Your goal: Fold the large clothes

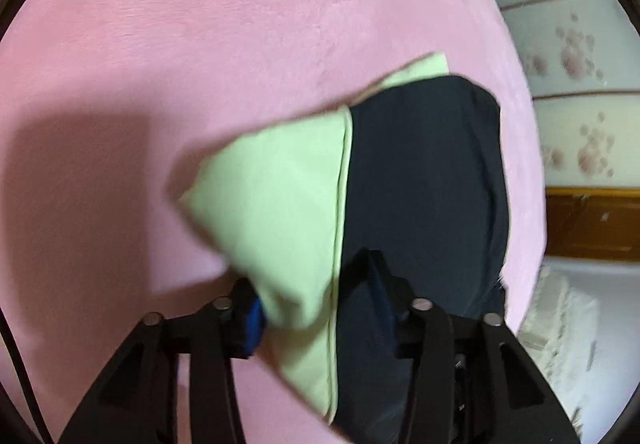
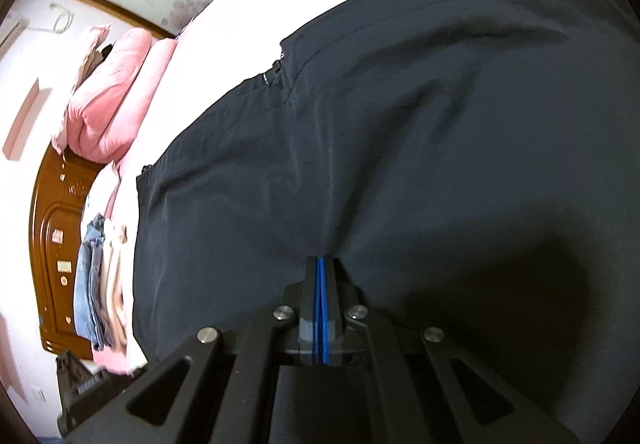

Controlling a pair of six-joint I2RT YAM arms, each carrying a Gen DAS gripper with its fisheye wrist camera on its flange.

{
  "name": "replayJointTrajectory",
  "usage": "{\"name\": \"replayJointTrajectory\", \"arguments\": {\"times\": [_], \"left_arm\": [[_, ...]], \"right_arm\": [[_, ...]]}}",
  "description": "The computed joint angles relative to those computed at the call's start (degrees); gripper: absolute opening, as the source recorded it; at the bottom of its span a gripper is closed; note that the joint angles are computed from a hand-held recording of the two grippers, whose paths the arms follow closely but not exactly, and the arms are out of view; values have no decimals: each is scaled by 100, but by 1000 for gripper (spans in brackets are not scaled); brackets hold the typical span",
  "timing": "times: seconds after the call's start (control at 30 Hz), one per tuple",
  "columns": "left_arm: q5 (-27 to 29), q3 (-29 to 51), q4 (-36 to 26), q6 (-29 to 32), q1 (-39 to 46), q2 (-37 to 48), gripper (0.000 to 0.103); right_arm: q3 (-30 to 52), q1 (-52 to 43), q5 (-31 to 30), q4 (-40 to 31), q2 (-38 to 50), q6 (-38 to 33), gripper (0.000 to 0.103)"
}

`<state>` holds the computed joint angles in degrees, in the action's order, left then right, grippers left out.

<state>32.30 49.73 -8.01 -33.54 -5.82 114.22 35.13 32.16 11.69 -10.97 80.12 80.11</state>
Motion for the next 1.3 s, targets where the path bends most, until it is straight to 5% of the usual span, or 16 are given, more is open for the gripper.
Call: {"name": "replayJointTrajectory", "arguments": {"times": [0.07, 0.13, 0.2, 0.23, 0.33, 0.4, 0.47, 0.57, 0.87, 1.13, 1.3], "left_arm": [[168, 262, 47, 52, 34, 306, 62], [63, 426, 5, 191, -37, 393, 62], [-321, 430, 15, 387, -217, 248, 53], [-580, 325, 94, 439, -307, 88, 37], [-1585, -128, 404, 453, -763, -563, 17], [-2711, -478, 586, 812, -1429, -1257, 12], [-3264, -784, 871, 1268, -1935, -1800, 9], [-3207, -811, 846, 1695, -2595, -2398, 7], [-3350, -443, 430, 1257, -4296, -3634, 7], [-3560, -360, 335, 1070, -5880, -3574, 7], [-3607, -292, 214, 727, -6438, -3381, 7]], "right_arm": [[-37, 32, 24, 85, 5, 22, 0], [-160, 59, 53, 254, -46, 113, 0], [-265, 82, 85, 418, -79, 245, 0], [-304, 98, 107, 478, -89, 295, 0], [-374, 132, 149, 590, -106, 377, 0], [-409, 121, 137, 640, -115, 429, 0], [-422, 85, 90, 684, -106, 434, 0], [-487, -1, -44, 787, -140, 449, 0], [-718, -464, -801, 933, -421, 149, 0], [-1001, -1149, -1706, 400, -1344, -344, 0], [-1270, -1701, -1816, -763, -2822, -703, 0]]}}
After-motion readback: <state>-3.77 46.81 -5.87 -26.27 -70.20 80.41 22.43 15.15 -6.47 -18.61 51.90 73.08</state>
